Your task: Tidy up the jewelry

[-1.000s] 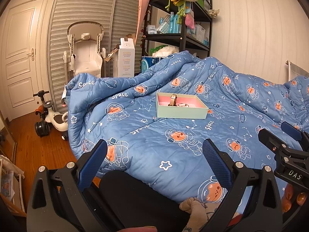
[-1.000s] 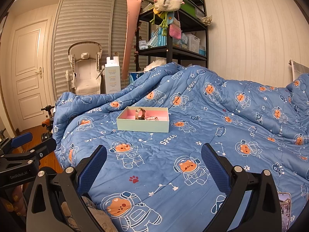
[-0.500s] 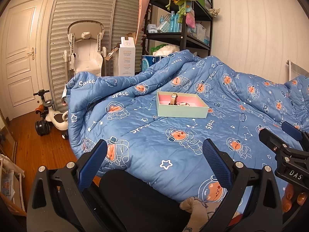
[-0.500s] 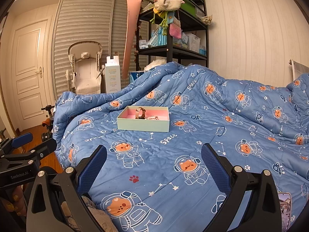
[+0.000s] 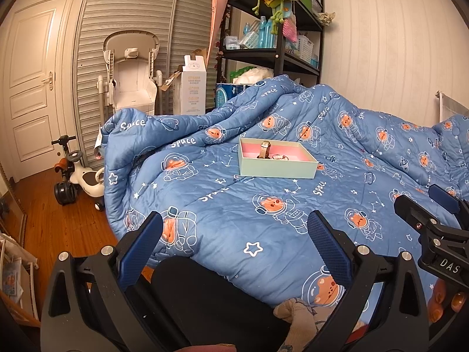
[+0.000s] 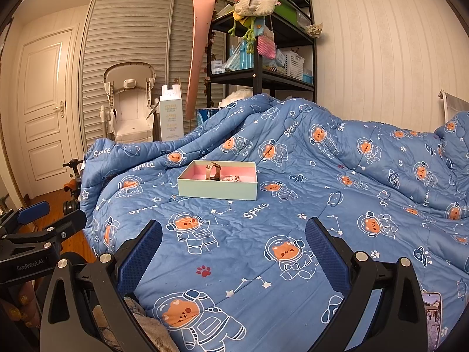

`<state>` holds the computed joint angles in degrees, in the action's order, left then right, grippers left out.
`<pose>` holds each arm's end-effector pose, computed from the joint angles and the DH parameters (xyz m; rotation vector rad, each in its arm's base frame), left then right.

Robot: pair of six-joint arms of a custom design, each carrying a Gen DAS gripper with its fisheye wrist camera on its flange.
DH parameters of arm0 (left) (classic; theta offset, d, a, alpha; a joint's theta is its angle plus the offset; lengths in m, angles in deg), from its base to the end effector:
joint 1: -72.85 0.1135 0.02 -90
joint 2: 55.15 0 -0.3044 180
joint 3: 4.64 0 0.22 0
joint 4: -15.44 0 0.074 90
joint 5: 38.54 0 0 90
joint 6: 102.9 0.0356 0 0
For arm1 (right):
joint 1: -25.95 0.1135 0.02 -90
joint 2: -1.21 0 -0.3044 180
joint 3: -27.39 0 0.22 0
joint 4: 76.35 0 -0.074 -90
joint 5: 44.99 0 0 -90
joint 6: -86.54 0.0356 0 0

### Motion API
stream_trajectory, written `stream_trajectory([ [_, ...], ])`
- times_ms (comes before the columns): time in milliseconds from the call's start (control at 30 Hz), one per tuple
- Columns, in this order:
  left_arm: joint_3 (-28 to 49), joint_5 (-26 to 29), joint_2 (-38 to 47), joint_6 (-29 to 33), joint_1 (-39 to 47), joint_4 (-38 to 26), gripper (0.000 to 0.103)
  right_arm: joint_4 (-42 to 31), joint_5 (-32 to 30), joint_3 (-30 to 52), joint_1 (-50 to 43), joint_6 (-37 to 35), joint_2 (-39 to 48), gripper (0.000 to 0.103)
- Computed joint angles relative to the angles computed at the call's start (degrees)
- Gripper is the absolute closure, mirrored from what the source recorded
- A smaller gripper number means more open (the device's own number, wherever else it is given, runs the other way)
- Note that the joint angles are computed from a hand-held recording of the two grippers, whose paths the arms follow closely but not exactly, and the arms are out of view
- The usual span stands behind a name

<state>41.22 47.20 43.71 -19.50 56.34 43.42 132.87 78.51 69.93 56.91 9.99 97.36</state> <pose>0.2870 -0.0823 0.1923 0.1262 2.0070 -0.1832 0.2481 0.1259 0.1962 0.0746 1.9215 -0.0662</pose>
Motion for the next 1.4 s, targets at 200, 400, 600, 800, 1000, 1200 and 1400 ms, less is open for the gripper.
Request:
stream_trajectory([
  [200, 0.2, 0.0, 0.0, 0.0, 0.1, -0.4, 0.006, -0.2, 0.1, 0.0, 0.1, 0.1, -0.1, 0.007],
  [400, 0.2, 0.1, -0.1, 0.1, 0.2, -0.5, 0.006, -0.3, 0.0, 0.1, 0.0, 0.0, -0.1, 0.007],
  [600, 0.3, 0.2, -0.1, 0.2, 0.2, -0.6, 0.006, -0.4, 0.0, 0.2, 0.0, 0.1, -0.1, 0.007],
  [800, 0.3, 0.3, -0.2, 0.2, 0.4, -0.7, 0.006, -0.4, 0.0, 0.2, 0.0, 0.1, -0.2, 0.007],
  [1000, 0.2, 0.3, -0.2, 0.3, 0.5, -0.4, 0.006, -0.5, 0.0, 0.2, 0.0, 0.1, -0.2, 0.007],
  [1200, -0.9, 0.0, -0.5, 0.3, 0.6, 0.2, 0.006, -0.5, 0.0, 0.2, 0.0, 0.0, -0.2, 0.007],
  [1400, -0.5, 0.1, -0.4, 0.3, 0.7, -0.1, 0.006, -0.7, 0.1, 0.3, 0.1, 0.1, -0.2, 0.007],
])
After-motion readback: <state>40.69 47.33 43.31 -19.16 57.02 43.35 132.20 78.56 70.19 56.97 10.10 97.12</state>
